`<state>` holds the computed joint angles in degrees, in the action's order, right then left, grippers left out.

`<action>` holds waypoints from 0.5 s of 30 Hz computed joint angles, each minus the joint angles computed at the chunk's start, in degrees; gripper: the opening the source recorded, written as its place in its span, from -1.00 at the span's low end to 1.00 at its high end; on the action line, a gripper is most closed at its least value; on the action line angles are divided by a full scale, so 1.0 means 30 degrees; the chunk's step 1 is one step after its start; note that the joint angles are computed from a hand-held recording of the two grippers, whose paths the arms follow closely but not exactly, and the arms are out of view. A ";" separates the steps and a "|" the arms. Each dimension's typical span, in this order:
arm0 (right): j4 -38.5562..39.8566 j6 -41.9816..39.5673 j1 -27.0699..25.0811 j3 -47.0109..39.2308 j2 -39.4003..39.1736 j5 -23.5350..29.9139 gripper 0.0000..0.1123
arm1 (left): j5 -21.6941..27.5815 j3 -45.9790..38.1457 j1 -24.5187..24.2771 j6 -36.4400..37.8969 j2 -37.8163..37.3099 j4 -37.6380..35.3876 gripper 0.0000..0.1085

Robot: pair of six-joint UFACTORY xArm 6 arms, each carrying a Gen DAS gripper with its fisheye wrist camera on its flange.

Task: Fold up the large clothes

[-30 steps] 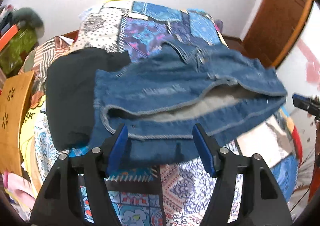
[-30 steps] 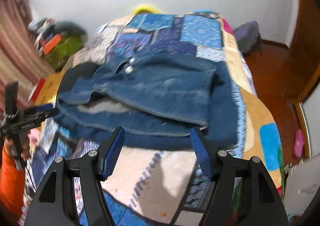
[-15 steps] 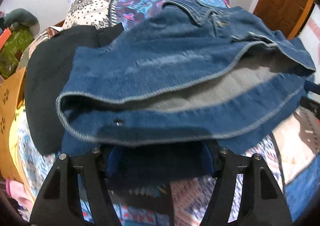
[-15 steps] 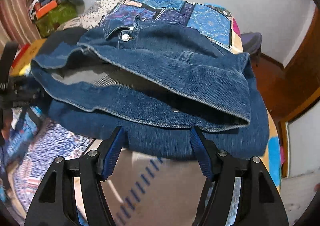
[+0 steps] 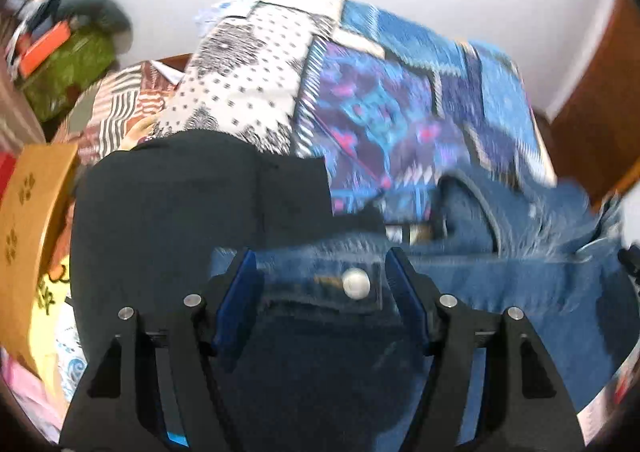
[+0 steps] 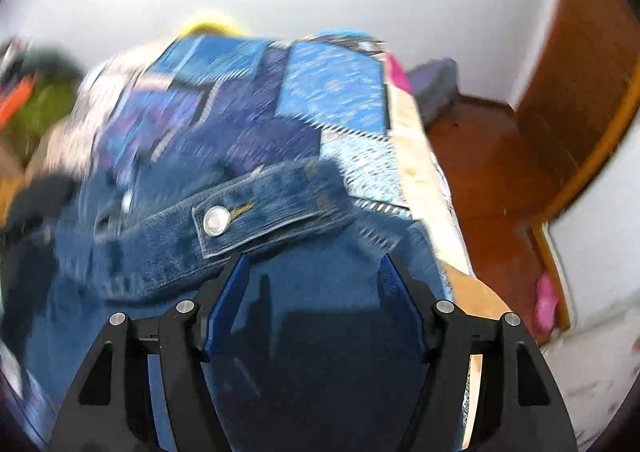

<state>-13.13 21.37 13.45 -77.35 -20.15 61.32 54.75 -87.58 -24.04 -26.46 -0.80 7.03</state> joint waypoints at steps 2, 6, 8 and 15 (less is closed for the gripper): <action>0.1240 -0.0185 -0.0425 -0.0047 -0.0137 -0.0239 0.14 | -0.0611 0.0613 0.0308 0.0345 -0.0558 -0.1149 0.22; 0.2180 -0.0996 -0.0001 0.0389 -0.0798 0.0336 0.14 | -0.0625 0.1802 0.0096 0.0831 -0.1699 -0.1314 0.22; 0.2583 -0.1740 0.0394 0.0582 -0.1026 0.0920 0.14 | -0.0497 0.2509 -0.0074 0.1182 -0.2285 -0.1787 0.22; 0.0373 -0.3027 0.2354 0.2305 -0.2560 0.2456 0.29 | 0.0649 0.5644 -0.1647 0.1770 -0.4551 -0.1103 0.22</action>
<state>-12.02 12.29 20.51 -70.44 -27.83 68.69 56.70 -70.65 -28.98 -21.15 -14.45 3.72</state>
